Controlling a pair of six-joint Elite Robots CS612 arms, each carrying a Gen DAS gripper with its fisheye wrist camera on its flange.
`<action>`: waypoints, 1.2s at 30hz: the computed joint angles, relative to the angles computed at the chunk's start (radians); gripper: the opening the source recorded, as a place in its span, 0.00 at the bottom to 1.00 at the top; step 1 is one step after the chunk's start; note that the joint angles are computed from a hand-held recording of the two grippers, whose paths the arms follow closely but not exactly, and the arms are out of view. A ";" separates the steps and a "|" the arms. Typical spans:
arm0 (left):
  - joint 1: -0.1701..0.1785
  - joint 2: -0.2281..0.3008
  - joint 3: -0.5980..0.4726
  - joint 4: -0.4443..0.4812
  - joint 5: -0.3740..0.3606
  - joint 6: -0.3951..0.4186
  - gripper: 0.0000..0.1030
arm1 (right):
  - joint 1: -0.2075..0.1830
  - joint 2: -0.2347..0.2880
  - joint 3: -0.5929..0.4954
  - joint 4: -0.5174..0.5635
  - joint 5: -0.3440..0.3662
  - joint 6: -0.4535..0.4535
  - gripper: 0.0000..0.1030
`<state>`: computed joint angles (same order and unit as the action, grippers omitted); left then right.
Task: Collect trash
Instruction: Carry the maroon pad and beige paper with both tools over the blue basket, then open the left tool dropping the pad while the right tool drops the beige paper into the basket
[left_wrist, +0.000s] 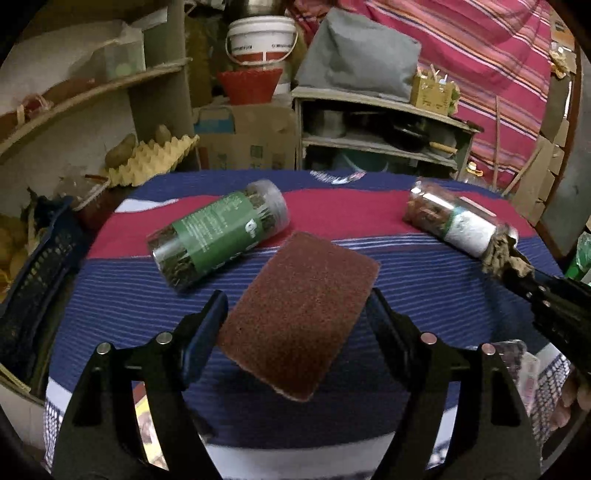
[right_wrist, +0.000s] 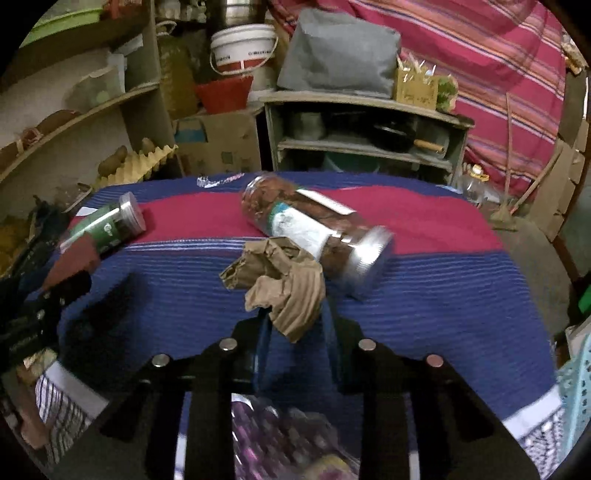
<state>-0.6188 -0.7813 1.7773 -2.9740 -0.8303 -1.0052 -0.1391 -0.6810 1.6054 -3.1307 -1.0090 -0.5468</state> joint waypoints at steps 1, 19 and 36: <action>-0.009 -0.004 -0.003 0.007 0.012 0.001 0.73 | -0.014 -0.008 0.014 -0.014 0.012 -0.003 0.27; -0.172 0.119 -0.291 -0.052 0.074 0.255 0.73 | -0.278 -0.038 0.053 -0.153 0.056 0.109 0.27; -0.217 0.328 -0.670 -0.017 -0.060 0.447 0.73 | -0.384 0.036 -0.043 -0.169 -0.033 0.183 0.27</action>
